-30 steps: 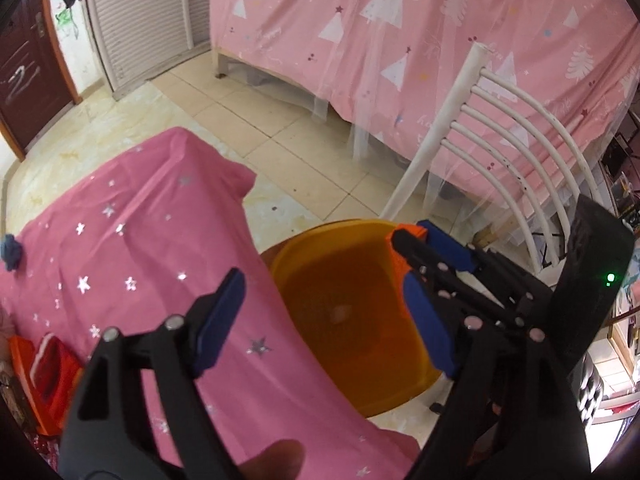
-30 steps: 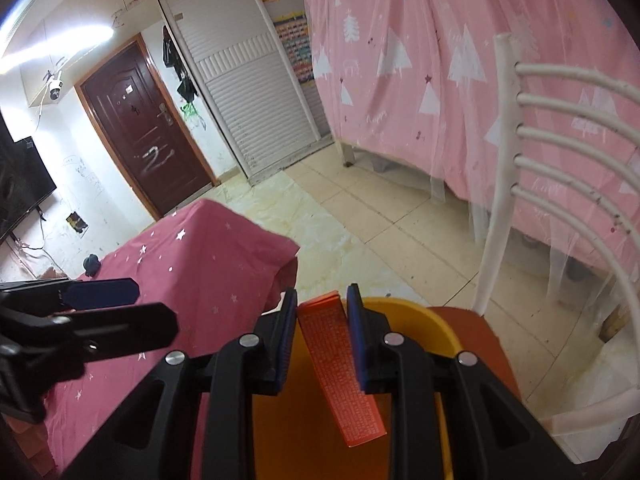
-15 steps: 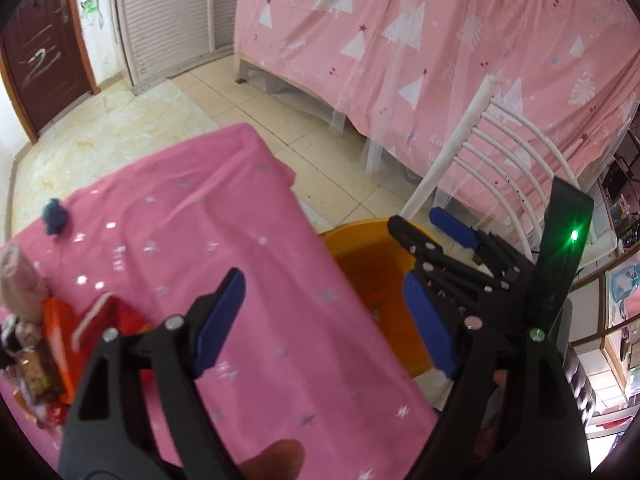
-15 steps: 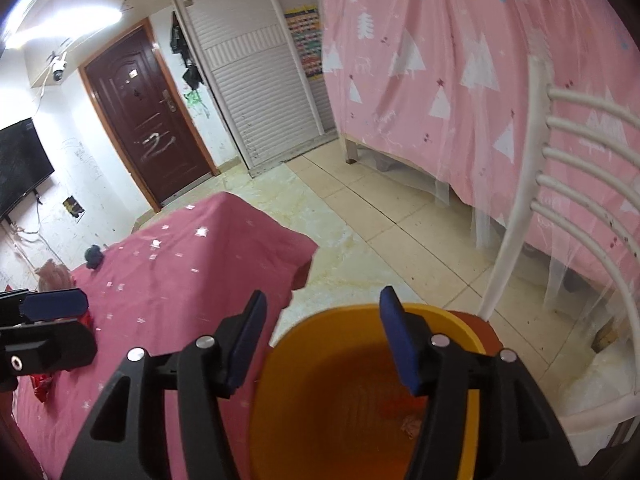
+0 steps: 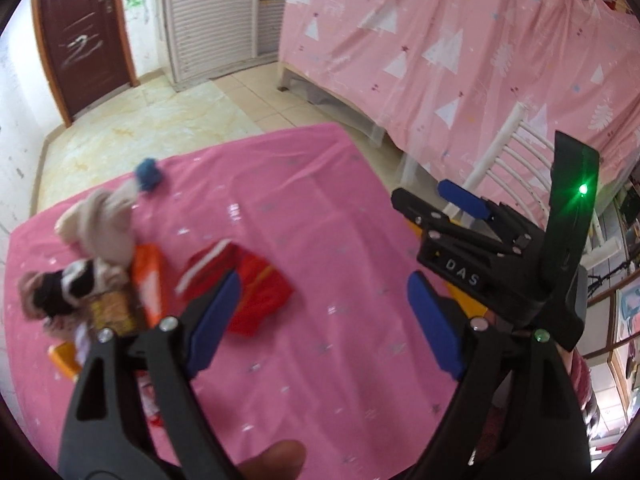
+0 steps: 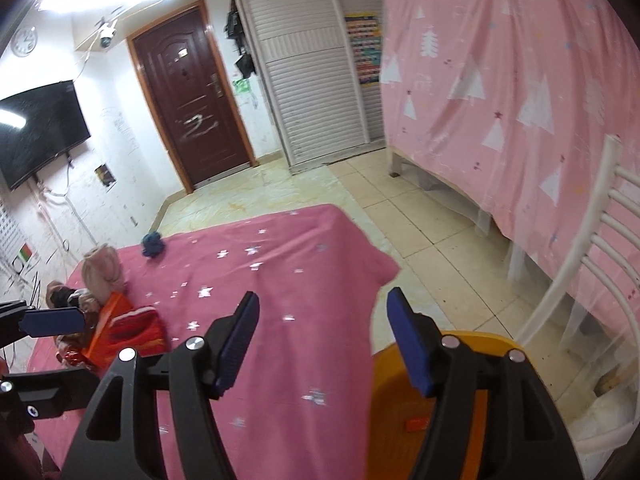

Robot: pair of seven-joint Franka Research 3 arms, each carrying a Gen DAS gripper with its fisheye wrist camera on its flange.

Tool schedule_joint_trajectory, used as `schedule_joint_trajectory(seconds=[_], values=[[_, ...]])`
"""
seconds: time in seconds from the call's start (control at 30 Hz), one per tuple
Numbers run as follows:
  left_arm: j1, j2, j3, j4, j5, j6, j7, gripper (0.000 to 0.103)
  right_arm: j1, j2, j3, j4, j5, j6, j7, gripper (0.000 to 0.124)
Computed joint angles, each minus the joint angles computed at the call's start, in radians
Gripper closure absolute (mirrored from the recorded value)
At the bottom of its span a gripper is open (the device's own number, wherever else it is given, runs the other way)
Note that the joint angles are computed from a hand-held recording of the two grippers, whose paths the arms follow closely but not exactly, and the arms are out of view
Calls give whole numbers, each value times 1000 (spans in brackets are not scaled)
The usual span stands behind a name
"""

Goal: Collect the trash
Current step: 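Move both open tools back over the table clutter, then grasp the red Hello Kitty snack bag with the left tool while the right tool grasps the red knit sock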

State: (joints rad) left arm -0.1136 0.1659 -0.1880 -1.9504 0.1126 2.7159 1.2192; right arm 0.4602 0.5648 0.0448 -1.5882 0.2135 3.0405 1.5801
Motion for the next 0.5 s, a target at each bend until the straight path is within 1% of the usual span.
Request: schedule_joint_trajectory(seconds=[0.1, 0.23, 0.33, 0.5], values=[[5, -57, 17, -66, 27, 16, -37, 21, 18, 20, 1, 46, -18, -40, -9, 63], [20, -119, 32, -138, 40, 26, -66, 21, 42, 33, 10, 72, -35, -65, -19, 63], [31, -154, 42, -181, 50, 23, -100, 21, 44, 54, 33, 114, -42, -108, -49, 63], [48, -207, 56, -248, 26, 15, -108, 21, 71, 89, 46, 181, -65, -176, -93, 59]])
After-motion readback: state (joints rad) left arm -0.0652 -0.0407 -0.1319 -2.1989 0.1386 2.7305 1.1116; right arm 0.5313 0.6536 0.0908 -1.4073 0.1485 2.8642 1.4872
